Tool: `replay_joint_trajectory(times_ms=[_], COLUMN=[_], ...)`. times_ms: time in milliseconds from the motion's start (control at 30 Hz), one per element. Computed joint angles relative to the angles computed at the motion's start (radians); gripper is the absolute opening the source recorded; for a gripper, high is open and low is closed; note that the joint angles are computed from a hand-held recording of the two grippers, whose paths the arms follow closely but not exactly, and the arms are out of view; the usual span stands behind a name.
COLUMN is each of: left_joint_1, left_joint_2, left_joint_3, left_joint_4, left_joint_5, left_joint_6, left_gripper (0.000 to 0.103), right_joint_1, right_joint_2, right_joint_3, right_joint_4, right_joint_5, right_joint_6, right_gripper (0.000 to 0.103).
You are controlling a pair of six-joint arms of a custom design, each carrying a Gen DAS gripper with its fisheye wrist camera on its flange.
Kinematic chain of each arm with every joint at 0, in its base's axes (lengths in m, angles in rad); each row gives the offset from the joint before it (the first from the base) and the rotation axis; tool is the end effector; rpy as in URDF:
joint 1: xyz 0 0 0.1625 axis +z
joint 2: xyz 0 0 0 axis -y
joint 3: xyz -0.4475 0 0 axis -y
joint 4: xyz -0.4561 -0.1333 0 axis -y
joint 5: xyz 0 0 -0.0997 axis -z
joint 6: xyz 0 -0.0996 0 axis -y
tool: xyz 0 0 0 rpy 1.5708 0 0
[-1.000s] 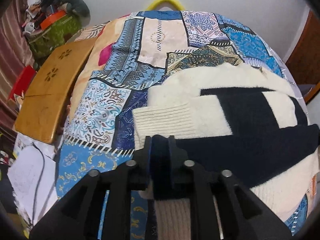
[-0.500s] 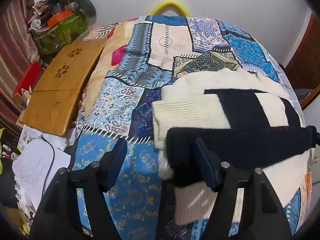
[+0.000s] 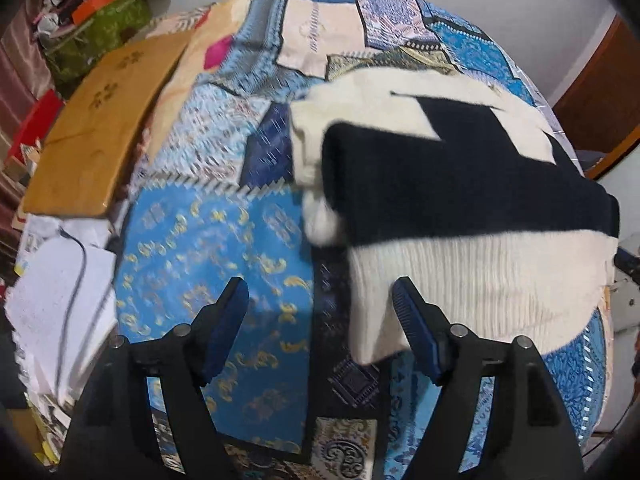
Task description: Fold small clothes
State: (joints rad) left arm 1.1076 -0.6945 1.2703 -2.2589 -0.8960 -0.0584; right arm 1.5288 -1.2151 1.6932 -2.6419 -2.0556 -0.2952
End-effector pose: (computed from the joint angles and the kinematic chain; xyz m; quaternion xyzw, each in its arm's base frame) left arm -0.1978 -0.8337 0.1344 0.1712 0.9266 -0.1364 0.3057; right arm 0.0577 -0.6958 0.3548 0.0477 -0.9298 0.2411 0.2739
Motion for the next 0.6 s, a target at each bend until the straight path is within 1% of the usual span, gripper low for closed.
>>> replay_joint_trajectory(times_ms=[133,267,333,400,433,500,533,567,600], left_joint_1=[0.007,0.007,0.006,0.006,0.006,0.007,0.009,0.010,0.011], left_joint_2=[0.000,0.009,0.011,0.013,0.014,0.015,0.014,0.014,0.012], left_joint_3=[-0.002,-0.009,-0.010,-0.009,-0.009,-0.010,-0.010,-0.011,-0.011], left_joint_4=[0.028,0.047,0.052,0.053,0.056,0.056,0.058,0.059,0.063], left_joint_5=[-0.052,-0.066,-0.077,-0.092,-0.099,-0.114,-0.126,-0.138,-0.152], left_joint_6=[-0.035,-0.043,-0.038,-0.032,-0.030,-0.031,-0.032,-0.031,-0.030], left_gripper=[0.074,0.074,0.071,0.065,0.061,0.053,0.046,0.035,0.028], right_joint_1=[-0.017,-0.027,-0.032,-0.036,-0.038,-0.039,-0.037,-0.034,-0.031], right_joint_2=[-0.007,-0.014,-0.019,-0.022,-0.022,-0.022,-0.021,-0.020,-0.019], right_joint_3=[0.014,0.034,0.039,0.041,0.040,0.039,0.039,0.041,0.041], right_joint_4=[0.031,0.021,0.016,0.022,0.027,0.040,0.038,0.034,0.032], right_joint_5=[0.032,0.066,0.088,0.112,0.123,0.142,0.145,0.145,0.142], right_joint_6=[0.034,0.044,0.054,0.066,0.069,0.073,0.071,0.067,0.062], right_gripper=[0.063,0.062,0.060,0.050,0.047,0.035,0.032,0.029,0.025])
